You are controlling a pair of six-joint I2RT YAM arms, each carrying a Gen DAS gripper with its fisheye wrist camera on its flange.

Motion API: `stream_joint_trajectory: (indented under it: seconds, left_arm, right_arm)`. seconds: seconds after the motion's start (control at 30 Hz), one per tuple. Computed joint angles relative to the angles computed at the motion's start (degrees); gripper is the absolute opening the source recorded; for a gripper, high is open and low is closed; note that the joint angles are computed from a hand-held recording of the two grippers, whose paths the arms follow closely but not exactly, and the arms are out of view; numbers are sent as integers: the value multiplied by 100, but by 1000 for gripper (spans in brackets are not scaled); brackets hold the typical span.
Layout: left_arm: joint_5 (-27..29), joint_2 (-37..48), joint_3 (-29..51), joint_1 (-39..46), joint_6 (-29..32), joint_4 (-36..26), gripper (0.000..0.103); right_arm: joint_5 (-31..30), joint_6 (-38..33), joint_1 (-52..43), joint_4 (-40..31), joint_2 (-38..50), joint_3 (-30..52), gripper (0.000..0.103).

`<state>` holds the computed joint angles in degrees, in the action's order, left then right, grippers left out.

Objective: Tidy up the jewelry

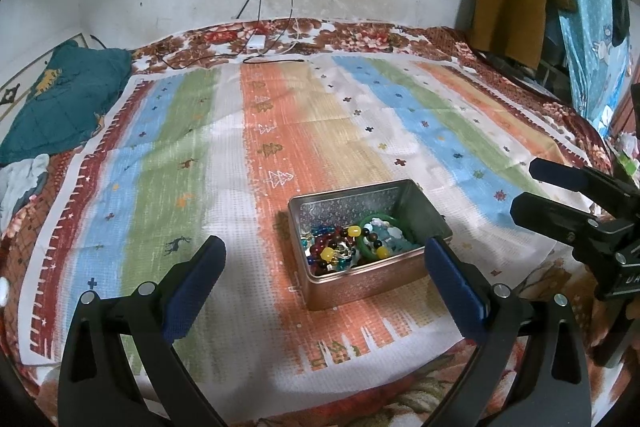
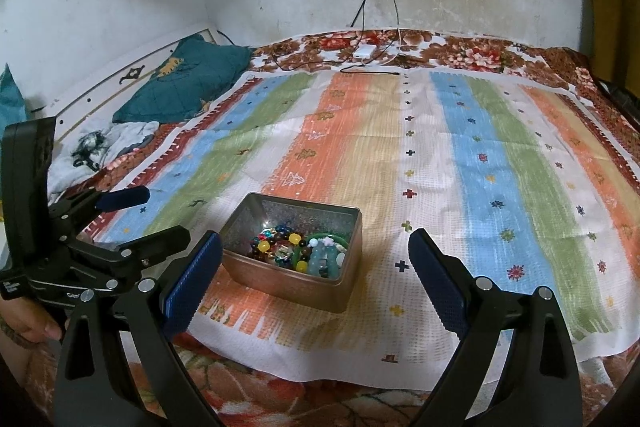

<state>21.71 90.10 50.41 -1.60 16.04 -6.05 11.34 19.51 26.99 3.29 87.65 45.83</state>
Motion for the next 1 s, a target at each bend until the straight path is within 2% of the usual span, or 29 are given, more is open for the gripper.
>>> stream_joint_trajectory:
  seconds: [1.0]
  left_arm:
    - [18,-27,-28,-30,-30,6,97]
  right_arm:
    - [15,-27,-60,84,-28,-80,97]
